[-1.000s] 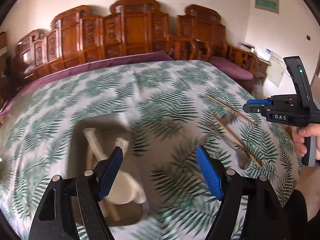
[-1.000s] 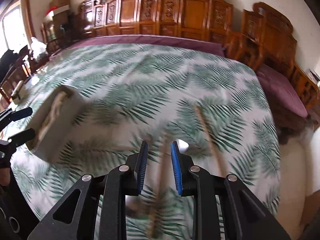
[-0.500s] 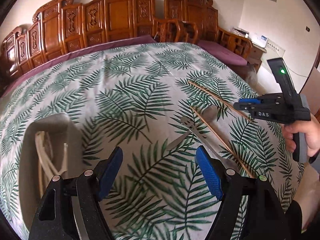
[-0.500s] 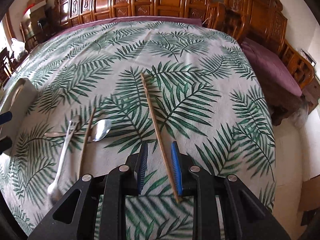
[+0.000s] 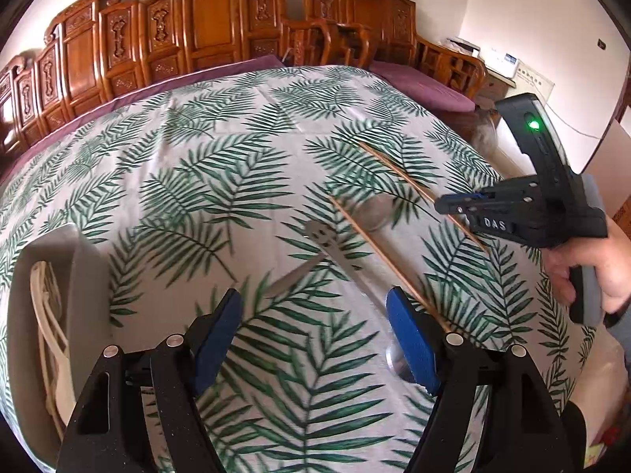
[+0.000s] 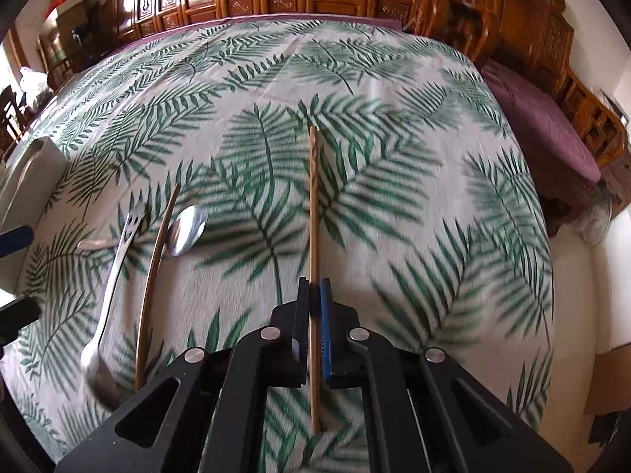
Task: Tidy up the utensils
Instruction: 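Grasp a brown wooden chopstick from the cloth with the right tool, then grasp the metal spoon with the left tool while the right holds the chopstick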
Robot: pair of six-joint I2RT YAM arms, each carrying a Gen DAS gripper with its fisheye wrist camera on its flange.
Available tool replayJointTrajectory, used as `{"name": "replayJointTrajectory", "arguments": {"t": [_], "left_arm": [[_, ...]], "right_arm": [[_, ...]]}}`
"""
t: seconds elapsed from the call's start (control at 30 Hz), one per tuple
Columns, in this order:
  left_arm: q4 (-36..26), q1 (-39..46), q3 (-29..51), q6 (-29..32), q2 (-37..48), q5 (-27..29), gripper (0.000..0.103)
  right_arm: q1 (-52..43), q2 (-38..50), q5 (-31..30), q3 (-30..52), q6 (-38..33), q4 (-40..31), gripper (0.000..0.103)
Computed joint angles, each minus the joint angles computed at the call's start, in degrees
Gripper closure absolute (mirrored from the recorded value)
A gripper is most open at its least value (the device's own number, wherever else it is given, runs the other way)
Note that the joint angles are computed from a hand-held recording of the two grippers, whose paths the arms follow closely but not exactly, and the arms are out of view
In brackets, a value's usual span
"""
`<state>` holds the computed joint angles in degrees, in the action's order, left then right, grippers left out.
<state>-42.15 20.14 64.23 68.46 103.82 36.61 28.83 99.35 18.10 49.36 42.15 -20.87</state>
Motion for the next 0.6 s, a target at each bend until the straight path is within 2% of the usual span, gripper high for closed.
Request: {"name": "replayJointTrajectory", "arguments": {"t": [0.07, 0.33, 0.47, 0.6], "left_arm": [[0.28, -1.06, -1.19, -1.02, -0.74, -0.61, 0.032], [3.34, -5.75, -5.47, -6.28, -1.75, -4.44, 0.047], [5.26, -7.99, -7.38, -8.67, -2.20, -6.88, 0.060], [7.93, -10.00, -9.59, -11.06, -3.13, -8.91, 0.066]], "right_arm": [[2.29, -0.86, 0.92, -0.65, 2.66, -2.05, 0.097], [7.39, -3.85, 3.36, -5.11, 12.02, -1.75, 0.097], [7.48, -4.19, 3.65, -5.70, 12.84, -1.14, 0.097], [8.17, -3.48, 5.03, -5.17, 12.93, -1.48, 0.097]]}}
